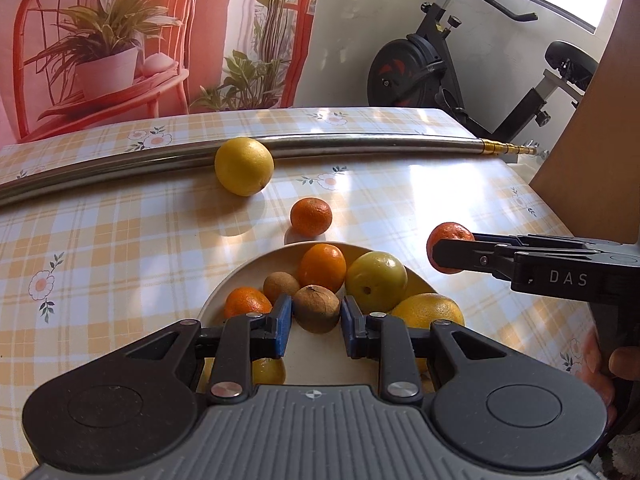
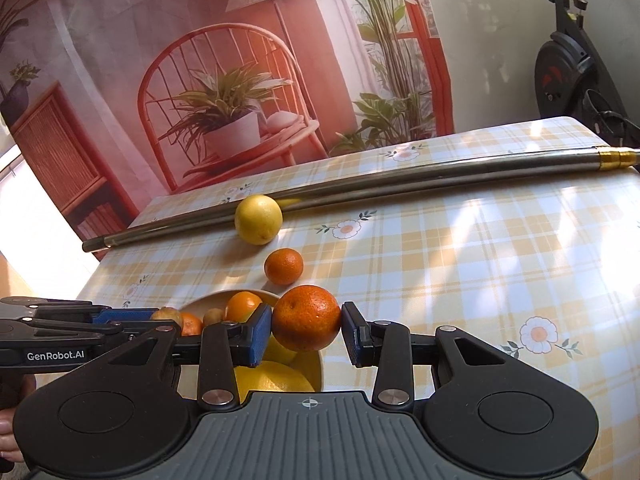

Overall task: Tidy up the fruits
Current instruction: 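Carry the kiwi with the left gripper while the right gripper carries the orange to the plate, then release the kiwi on the plate with the left gripper while the right gripper releases the orange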

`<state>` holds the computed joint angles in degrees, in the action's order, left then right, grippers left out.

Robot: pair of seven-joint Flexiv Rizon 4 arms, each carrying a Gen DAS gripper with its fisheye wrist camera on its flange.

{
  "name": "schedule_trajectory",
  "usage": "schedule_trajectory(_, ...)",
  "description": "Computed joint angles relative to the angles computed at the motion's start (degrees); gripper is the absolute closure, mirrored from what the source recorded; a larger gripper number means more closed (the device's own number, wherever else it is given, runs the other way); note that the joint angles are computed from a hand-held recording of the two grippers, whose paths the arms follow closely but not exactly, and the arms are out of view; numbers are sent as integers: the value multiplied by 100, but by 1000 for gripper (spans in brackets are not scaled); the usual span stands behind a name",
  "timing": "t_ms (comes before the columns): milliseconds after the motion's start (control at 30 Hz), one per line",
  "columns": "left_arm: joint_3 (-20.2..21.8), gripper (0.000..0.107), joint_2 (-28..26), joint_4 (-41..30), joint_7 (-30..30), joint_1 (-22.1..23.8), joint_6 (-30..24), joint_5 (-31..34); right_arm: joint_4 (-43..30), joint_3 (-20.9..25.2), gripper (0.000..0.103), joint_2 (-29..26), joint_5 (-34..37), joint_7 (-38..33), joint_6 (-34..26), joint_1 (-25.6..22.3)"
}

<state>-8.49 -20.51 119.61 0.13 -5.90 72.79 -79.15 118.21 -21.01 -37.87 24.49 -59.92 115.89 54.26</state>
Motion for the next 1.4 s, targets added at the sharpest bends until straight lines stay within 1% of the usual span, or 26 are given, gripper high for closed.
schedule_trajectory(133, 19, 79, -206, -109, -493, 83, -158, 580, 34, -34, 68, 5, 41, 4, 4, 30)
schedule_trajectory(233, -77, 79, -267, -133, -535, 163, -178, 736, 56, 34, 68, -4, 55, 20, 70, -36)
schedule_trajectory(367, -190, 79, -340, -147, -558, 192, -67, 871, 57, 175, 68, -31, 66, 20, 135, -167)
schedule_trajectory(467, -230, 79, -408, -178, -727, 224, -37, 1050, 50, 273, 68, -46, 75, 13, 181, -266)
schedule_trajectory(533, -290, 79, -401, -148, -732, 271, -19, 1066, 53, 330, 68, -48, 78, 0, 206, -322)
schedule_trajectory(733, -420, 79, -398, -102, -497, 260, 152, 925, 43, 360, 68, -45, 142, -46, 206, -339)
schedule_trajectory(800, -404, 79, -365, -92, -527, 285, 62, 955, 48, 358, 68, -32, 158, -50, 194, -330)
schedule_trajectory(933, -371, 77, -212, -48, -417, 345, -185, 693, 65, 326, 68, -17, 165, -93, 193, -296)
schedule_trajectory(1033, -305, 76, -36, 10, -93, 283, -227, 227, 77, 201, 68, 14, 219, -128, 133, -146)
schedule_trajectory(1067, -293, 76, 56, 38, 159, 241, -189, -79, 79, 155, 68, 25, 229, -136, 104, -97)
schedule_trajectory(1133, -192, 76, 182, 48, 482, 124, -138, -502, 74, 71, 68, 57, 223, -146, 50, 1)
schedule_trajectory(1233, -21, 76, 297, -15, 992, -146, 206, -1202, 35, -16, 68, 90, 146, -143, -45, 92)
schedule_trajectory(1267, 56, 73, 330, -39, 1084, -220, 278, -1363, 10, -24, 68, 105, 91, -142, -87, 107)
schedule_trajectory(1300, 135, 71, 337, -72, 1103, -278, 319, -1468, -21, -35, 68, 114, 19, -147, -139, 118)
schedule_trajectory(1400, 330, 71, 352, -105, 944, -346, 296, -1606, -141, 39, 68, 132, -318, -166, -321, 60)
